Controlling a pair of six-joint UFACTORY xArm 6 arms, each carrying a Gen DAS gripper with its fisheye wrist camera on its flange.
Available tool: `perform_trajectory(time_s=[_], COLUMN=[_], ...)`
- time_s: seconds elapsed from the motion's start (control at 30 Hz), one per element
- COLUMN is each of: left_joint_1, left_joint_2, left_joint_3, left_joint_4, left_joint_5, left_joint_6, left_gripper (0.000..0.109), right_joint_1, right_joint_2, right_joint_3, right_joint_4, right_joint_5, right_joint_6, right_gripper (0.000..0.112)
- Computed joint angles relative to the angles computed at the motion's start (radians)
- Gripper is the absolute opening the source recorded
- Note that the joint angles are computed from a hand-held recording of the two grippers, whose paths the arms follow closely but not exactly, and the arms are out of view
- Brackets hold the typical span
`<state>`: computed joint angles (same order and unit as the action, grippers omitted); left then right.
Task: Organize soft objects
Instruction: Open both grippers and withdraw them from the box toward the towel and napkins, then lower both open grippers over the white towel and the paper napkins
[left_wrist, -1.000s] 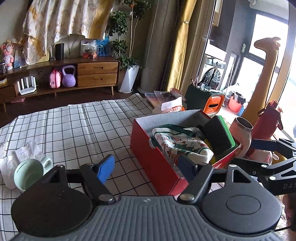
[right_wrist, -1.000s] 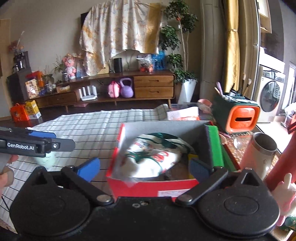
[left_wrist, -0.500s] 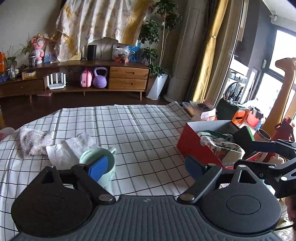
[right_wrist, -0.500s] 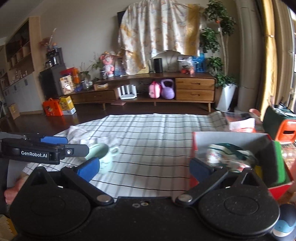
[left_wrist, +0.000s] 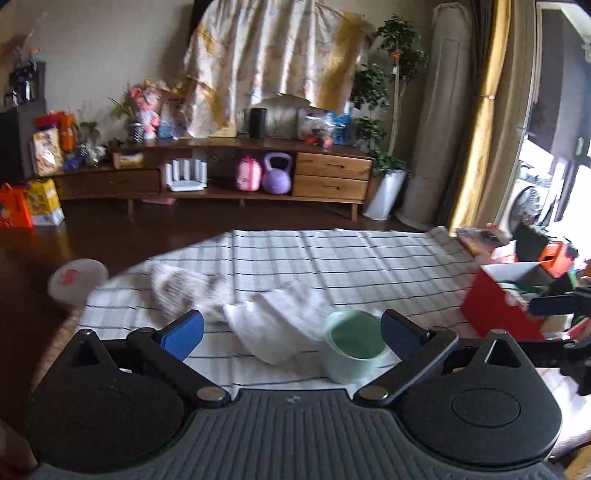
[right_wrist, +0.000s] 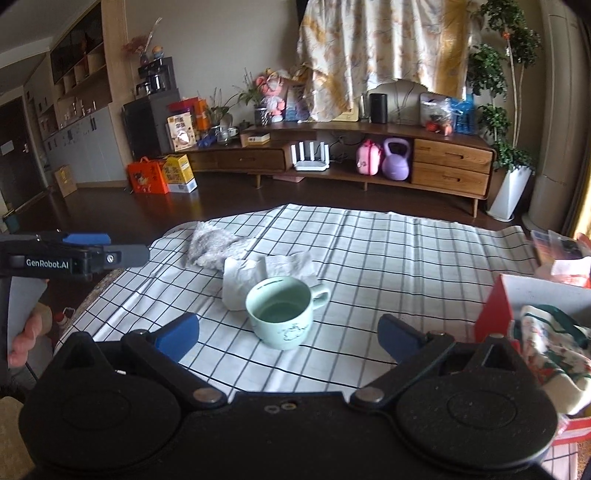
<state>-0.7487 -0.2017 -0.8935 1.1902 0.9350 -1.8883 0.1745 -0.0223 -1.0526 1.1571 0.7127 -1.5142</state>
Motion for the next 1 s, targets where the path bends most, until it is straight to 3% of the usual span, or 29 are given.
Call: perform_trajectory(time_s=[0.2, 0.37, 0.53, 0.7, 1.0], left_joint_1=[0.119, 0.279, 0.413, 0.488, 0.585], left_joint_2=[-0.115, -0.139, -0.056, 0.061, 0.279], left_joint_3=[0.106, 0.158, 0.136, 0.074, -0.058], left_joint_4=[-0.031, -0.054, -0.087, -0.078, -0.093], left_joint_5=[-0.067, -0.207, -0.315, -0.374, -0.456], left_joint_6=[0.035, 0.035, 0.077, 0.146, 0.144], left_gripper=[0.103, 0.103, 0.103, 0.103, 0.103], right_joint_1=[0.070, 0.126, 0.178, 0.228, 0.292], right_joint_2=[0.057, 0.150, 0.271, 0.416, 0.697], right_joint_3=[-0.061, -0.165, -0.288, -0.429, -0.762], right_joint_4=[-0.038, -0.082, -0.155, -0.295, -0.540], right_joint_5=[-0.028, -0.051, -0.070, -0.096, -0.018], right_joint_6=[0.042, 0.094, 0.150, 0.236, 0.443], right_gripper=[0.103, 0.103, 0.103, 0.103, 0.102])
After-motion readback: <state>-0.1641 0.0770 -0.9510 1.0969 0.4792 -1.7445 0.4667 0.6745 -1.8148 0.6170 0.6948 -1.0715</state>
